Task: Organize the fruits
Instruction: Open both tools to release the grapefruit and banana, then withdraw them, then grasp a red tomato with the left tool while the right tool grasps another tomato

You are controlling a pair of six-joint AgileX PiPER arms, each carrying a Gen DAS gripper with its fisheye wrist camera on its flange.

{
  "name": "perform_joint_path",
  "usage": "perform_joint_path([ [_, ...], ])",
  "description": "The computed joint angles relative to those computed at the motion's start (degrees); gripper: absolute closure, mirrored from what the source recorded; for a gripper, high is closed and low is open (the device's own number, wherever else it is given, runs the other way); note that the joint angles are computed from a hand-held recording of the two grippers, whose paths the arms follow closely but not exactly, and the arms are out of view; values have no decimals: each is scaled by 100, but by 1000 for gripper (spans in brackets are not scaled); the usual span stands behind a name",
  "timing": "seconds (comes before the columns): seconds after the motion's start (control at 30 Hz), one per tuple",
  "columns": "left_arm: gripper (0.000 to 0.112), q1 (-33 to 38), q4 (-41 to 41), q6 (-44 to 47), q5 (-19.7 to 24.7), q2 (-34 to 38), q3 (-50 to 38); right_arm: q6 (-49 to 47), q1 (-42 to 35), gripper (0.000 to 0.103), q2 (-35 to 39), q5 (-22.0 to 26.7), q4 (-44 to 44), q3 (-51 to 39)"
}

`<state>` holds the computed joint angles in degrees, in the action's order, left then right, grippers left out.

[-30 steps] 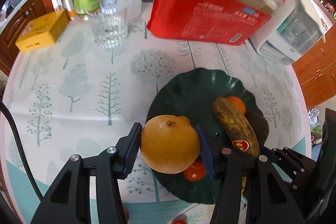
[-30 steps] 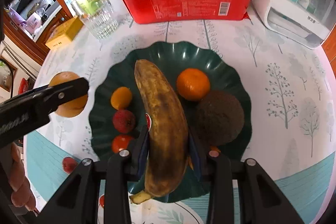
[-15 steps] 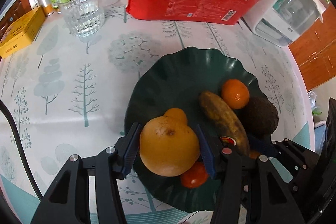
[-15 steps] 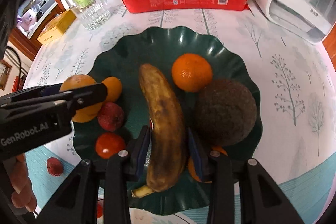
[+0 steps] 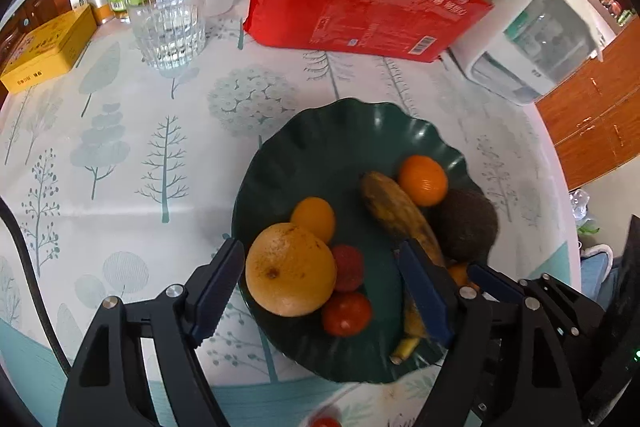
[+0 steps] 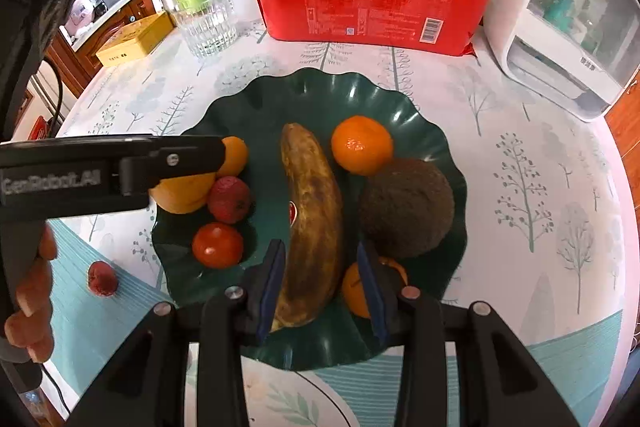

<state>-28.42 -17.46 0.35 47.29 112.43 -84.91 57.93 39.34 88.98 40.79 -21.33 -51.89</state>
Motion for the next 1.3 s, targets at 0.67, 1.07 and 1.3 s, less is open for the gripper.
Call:
perform_joint_path([
  [0.67, 32, -738, 1820, -1822, 279, -3151, 2138, 958, 1550, 65, -1691, 1496, -271, 140],
  [1.07, 32, -2262, 3712, -4338, 1491, -5256, 3274, 2045, 3172, 65, -2147, 2350, -770, -181],
  [1.3, 32, -3205, 4232, -5705, 2020, -5818, 3748, 2420, 3696, 65, -2072, 2197, -839, -141],
])
